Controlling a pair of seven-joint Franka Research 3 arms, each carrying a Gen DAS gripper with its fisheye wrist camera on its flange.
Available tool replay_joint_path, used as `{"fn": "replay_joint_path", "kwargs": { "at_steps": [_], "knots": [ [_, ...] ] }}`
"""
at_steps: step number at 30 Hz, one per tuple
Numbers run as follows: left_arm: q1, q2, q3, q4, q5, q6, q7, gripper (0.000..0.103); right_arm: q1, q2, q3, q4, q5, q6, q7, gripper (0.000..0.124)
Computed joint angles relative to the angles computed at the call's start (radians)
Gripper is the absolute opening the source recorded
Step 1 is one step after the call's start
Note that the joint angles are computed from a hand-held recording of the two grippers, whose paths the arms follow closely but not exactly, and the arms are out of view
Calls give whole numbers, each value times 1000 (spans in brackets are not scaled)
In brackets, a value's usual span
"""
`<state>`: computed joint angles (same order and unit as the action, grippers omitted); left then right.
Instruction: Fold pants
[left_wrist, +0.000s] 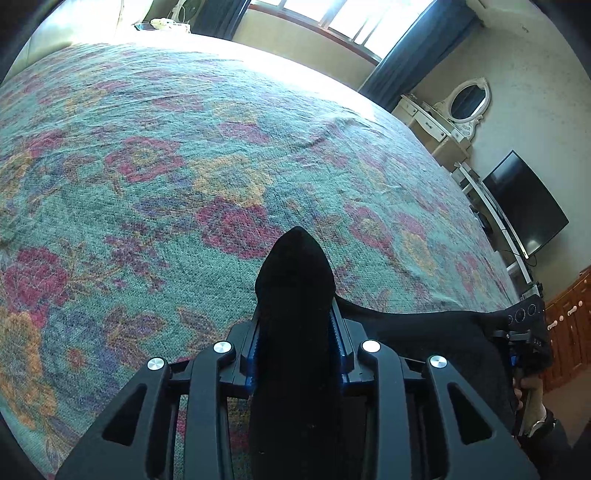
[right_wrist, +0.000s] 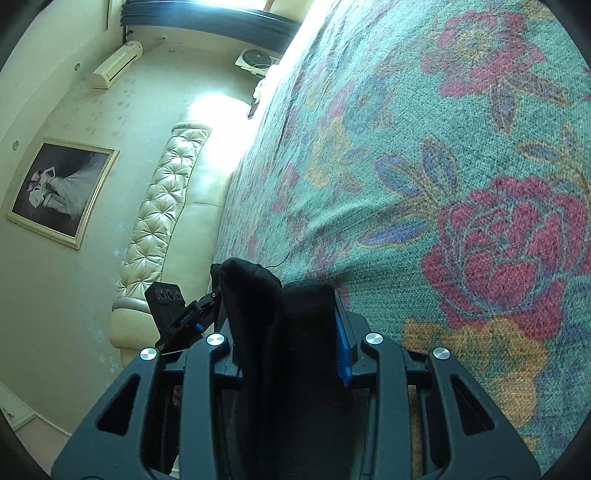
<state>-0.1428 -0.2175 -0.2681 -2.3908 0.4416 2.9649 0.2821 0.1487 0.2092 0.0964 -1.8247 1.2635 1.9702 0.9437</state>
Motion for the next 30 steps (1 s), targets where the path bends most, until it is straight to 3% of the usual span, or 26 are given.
{"fn": "replay_joint_path", "kwargs": {
  "at_steps": [9, 14, 19, 22, 25, 30],
  "knots": [
    [8, 8, -1, -18, 0, 29, -25, 42, -9, 5, -3, -3, 10, -10, -9, 34],
    [1, 10, 7, -25, -22, 34, -24, 54, -23, 8, -9, -7, 16, -30, -21, 35],
    [1, -13, 2, -40, -34, 30, -27, 69, -40, -3, -14, -21, 37, -54, -32, 45],
    [-1, -68, -5, -76, -35, 10, -43, 73, -44, -44, -23, -58, 56, -44, -21, 56],
    [-28, -152, 5, -162, -82, 38, -53, 74, -56, -100, -46, -120, 83, -57, -40, 67],
    [-34, -330, -58, -335, -153, 106, -172, 76, -69, -213, -97, -246, 66, -89, -59, 74]
  ]
}}
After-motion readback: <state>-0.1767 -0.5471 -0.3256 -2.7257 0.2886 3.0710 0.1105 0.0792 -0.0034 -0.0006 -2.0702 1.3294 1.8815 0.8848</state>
